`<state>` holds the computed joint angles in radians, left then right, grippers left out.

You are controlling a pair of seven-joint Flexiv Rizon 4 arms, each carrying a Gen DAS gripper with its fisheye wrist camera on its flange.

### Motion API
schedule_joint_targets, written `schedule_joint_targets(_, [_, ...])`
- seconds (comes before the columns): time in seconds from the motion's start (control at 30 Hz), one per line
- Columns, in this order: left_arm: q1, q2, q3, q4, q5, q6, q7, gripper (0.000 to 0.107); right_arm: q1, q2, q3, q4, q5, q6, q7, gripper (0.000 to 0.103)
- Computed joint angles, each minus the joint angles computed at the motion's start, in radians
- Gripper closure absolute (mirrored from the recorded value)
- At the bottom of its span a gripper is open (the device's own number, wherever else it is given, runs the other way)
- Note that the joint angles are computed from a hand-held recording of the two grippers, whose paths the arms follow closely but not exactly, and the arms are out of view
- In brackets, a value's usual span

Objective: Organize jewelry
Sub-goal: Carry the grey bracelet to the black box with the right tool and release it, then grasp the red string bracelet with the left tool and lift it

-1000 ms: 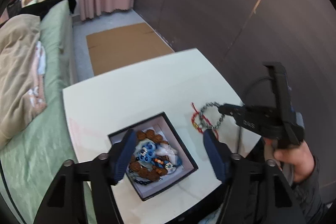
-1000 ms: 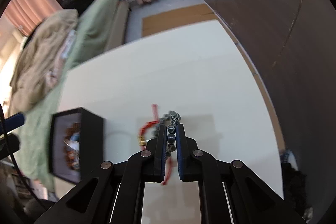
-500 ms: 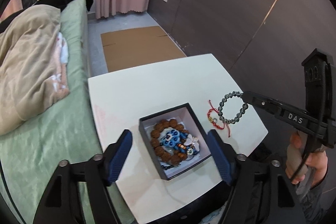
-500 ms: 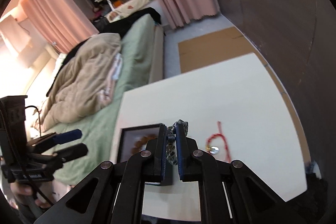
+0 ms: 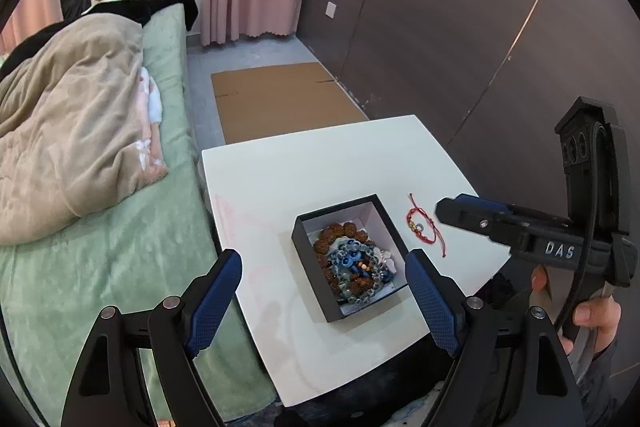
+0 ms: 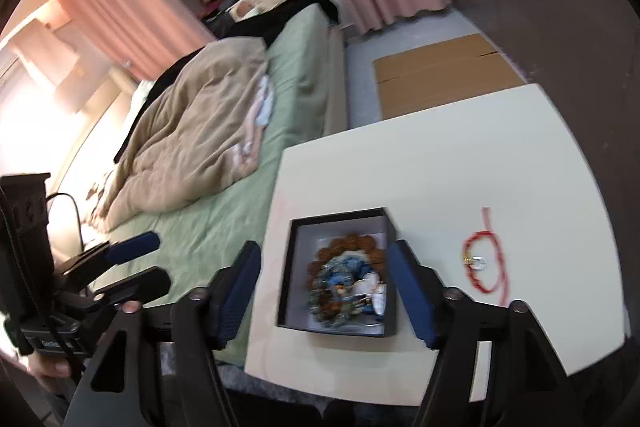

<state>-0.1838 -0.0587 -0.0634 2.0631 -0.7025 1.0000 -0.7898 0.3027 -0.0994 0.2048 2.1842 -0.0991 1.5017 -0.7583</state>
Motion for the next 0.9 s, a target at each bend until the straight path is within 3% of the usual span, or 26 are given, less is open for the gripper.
schedule_joint_targets(0.07, [-0.003, 0.001, -0.002, 0.0, -0.002, 0.0, 0.002, 0.022, -0.022, 0.017, 0.024, 0.006, 0.076, -0.005, -0.047, 0.035])
schedule_joint_targets(0.17, [-0.011, -0.003, -0.009, -0.003, -0.002, 0.0, 0.002, 0.023, -0.025, 0.055, 0.006, 0.049, 0.063, -0.008, -0.015, 0.035])
schedule_joint_targets(0.3, [-0.025, -0.015, -0.021, -0.01, 0.008, 0.0, -0.002, 0.022, -0.035, 0.096, 0.008, 0.071, 0.139, -0.02, -0.073, 0.035])
schedule_joint_targets(0.53, [-0.057, -0.045, -0.048, -0.041, 0.056, -0.003, -0.034, 0.022, -0.044, 0.135, -0.017, 0.112, 0.2, -0.024, -0.116, 0.024])
schedule_joint_targets(0.9, [-0.097, -0.142, -0.085, -0.131, 0.183, 0.012, -0.143, 0.023, -0.07, 0.128, -0.05, 0.093, 0.467, -0.066, -0.346, 0.023])
